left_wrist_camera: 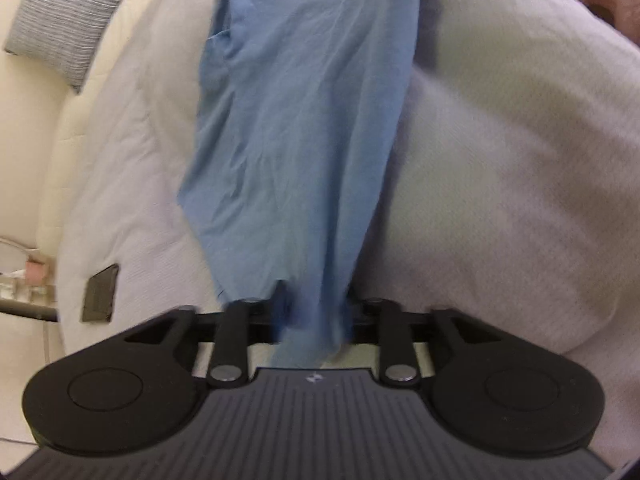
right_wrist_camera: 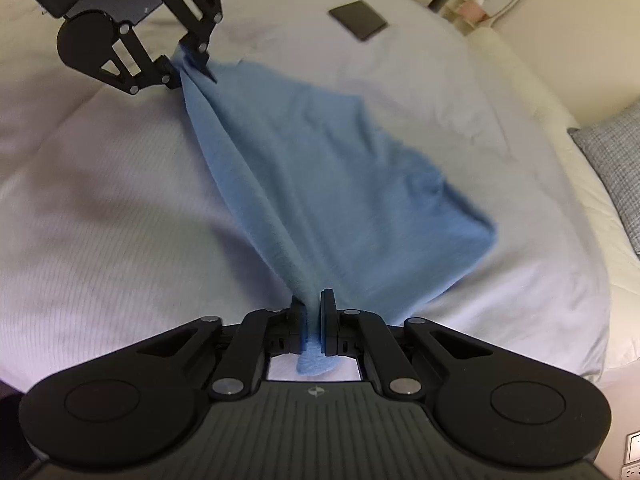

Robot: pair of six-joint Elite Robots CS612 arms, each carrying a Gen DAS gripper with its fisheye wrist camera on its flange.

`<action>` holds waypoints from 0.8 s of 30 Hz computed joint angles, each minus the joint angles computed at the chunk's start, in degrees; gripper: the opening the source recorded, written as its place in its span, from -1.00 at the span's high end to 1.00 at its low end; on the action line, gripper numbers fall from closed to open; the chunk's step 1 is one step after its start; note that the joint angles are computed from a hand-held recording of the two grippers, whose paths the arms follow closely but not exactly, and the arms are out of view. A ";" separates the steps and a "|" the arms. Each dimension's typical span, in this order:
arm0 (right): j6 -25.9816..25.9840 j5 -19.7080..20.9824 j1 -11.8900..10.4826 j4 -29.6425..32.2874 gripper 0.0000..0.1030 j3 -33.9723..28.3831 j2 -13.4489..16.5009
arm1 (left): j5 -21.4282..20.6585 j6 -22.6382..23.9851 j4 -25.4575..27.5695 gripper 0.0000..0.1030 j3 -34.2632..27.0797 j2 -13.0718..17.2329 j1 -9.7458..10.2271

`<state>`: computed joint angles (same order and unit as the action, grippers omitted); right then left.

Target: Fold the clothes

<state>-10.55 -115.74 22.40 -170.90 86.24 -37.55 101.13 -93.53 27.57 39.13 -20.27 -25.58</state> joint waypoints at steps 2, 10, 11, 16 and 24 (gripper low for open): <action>-0.60 -0.46 0.21 -0.70 0.89 0.54 0.27 | 0.98 -0.10 -1.63 0.35 1.04 -0.49 0.48; -4.20 -2.49 0.87 -3.59 0.93 1.33 1.14 | 9.42 4.73 -17.25 0.37 12.64 -5.85 2.40; -4.60 -2.49 0.67 -3.75 0.92 1.09 1.33 | 12.07 6.43 -17.71 0.37 13.49 -6.26 2.79; -2.96 -2.50 0.74 -4.53 0.96 1.36 1.34 | 18.49 16.98 -9.30 0.38 10.42 -4.06 3.61; -6.66 -9.52 2.53 -10.89 0.96 0.99 4.23 | 14.55 2.55 -11.66 0.57 7.72 -2.02 4.47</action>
